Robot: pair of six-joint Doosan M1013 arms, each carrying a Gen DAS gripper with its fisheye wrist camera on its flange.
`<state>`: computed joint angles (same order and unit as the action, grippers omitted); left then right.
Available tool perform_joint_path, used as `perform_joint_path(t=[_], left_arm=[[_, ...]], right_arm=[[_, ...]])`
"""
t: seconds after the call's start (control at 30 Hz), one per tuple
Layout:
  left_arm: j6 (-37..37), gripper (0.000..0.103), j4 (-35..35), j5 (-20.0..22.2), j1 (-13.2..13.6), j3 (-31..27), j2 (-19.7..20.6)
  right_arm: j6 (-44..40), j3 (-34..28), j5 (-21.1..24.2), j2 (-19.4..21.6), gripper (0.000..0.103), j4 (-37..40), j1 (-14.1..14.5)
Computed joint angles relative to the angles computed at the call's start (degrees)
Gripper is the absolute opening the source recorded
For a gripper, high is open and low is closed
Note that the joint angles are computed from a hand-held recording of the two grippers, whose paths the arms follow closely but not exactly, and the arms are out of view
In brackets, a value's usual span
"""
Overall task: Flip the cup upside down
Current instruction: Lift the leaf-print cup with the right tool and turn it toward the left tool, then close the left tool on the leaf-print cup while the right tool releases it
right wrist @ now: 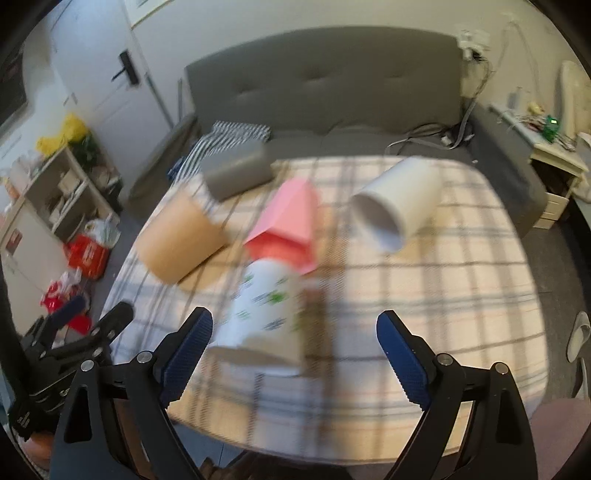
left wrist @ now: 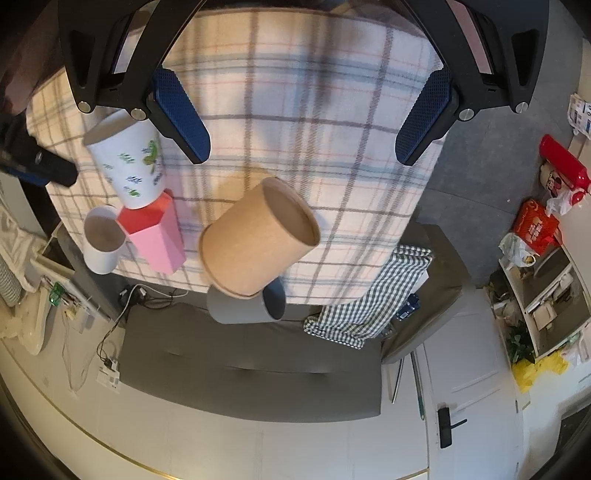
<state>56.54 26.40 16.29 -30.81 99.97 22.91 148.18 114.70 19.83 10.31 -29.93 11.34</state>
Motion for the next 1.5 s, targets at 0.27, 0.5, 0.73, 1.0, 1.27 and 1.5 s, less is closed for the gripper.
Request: perform_joint_path(t=[0.27,0.5,0.73,1.0,1.27,1.5], left_arm=[[10.44,0.103,-11.64,6.64,-1.94,-4.45,0.59],[19.55,0.103,-21.13,15.18,-4.08,-11.71,4.61],[24.18,0.103,-25.89,25.96,-5.16,-20.33,10.64],[29.16,0.101,-29.86,37.63,-4.91,-27.79,16.23],[34.22,0.063,-37.49,42.4,-3.45,-29.23,17.49],[36.04,0.057,-39.91,42.44,-2.59,-28.19,15.91]], right_arm=[[10.89,2.45,3.16,-2.39,0.091,-13.68,-4.49],[3.69,2.29,1.11,-0.67,0.091,-8.14,-7.33],[-5.3,2.09,0.54,0.43,0.091,0.98,-8.7],[-11.28,2.01,0.15,0.59,0.091,8.41,-10.14],[-16.53,1.05,1.57,1.74,0.091,14.71,-10.97],[-15.83,1.06,1.46,1.63,0.091,13.78,-10.71]])
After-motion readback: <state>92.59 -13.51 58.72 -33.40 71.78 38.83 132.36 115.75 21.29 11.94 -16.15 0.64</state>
